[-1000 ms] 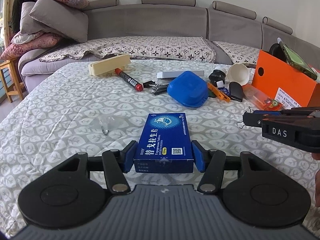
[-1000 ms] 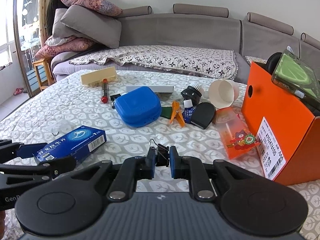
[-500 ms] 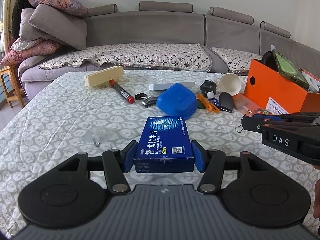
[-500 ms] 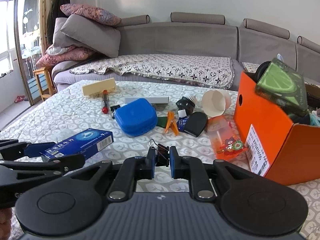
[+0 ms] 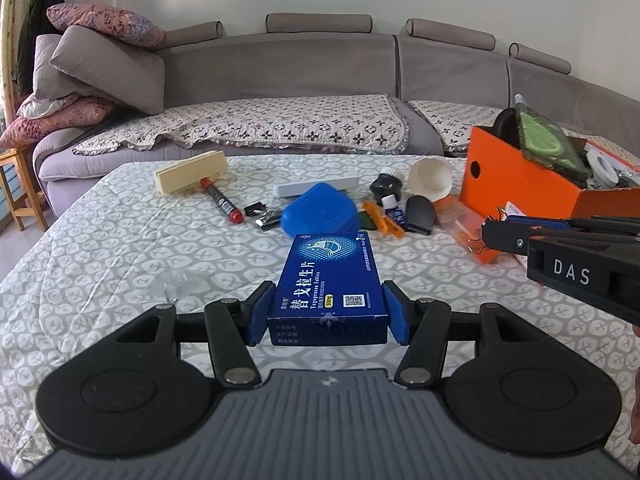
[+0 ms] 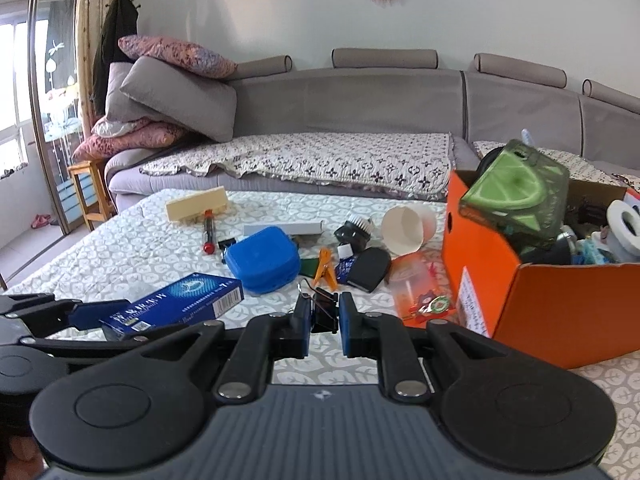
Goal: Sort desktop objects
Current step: 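Lift the blue medicine box with the left gripper toward the orange box, then lower the medicine box into the orange box and open the left gripper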
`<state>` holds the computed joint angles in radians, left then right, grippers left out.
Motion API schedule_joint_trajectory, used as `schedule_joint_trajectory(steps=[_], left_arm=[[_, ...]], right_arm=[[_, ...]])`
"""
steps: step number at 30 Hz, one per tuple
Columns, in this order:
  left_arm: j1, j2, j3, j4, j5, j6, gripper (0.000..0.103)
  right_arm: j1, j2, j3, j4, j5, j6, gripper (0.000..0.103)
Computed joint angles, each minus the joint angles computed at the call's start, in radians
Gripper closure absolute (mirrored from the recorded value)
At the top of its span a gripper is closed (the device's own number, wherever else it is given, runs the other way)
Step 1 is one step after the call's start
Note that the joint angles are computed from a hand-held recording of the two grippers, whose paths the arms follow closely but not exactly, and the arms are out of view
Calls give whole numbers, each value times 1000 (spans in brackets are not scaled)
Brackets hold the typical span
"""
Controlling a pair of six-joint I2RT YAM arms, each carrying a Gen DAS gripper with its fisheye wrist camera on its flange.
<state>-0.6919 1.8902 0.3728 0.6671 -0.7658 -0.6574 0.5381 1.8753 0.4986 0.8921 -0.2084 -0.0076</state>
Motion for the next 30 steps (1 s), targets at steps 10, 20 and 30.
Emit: schedule_joint_trajectory(steps=[10, 20, 30], left_arm=[[-114, -59, 135, -100, -124, 83, 46], [-124, 69, 438, -109, -69, 257, 46], [-100, 287, 735, -125, 23, 359, 46]], right_arm=[[-195, -201, -79, 53, -129, 58, 89], [-427, -76, 115, 13, -109, 65, 89], [-514, 181, 372, -46, -121, 148, 89]])
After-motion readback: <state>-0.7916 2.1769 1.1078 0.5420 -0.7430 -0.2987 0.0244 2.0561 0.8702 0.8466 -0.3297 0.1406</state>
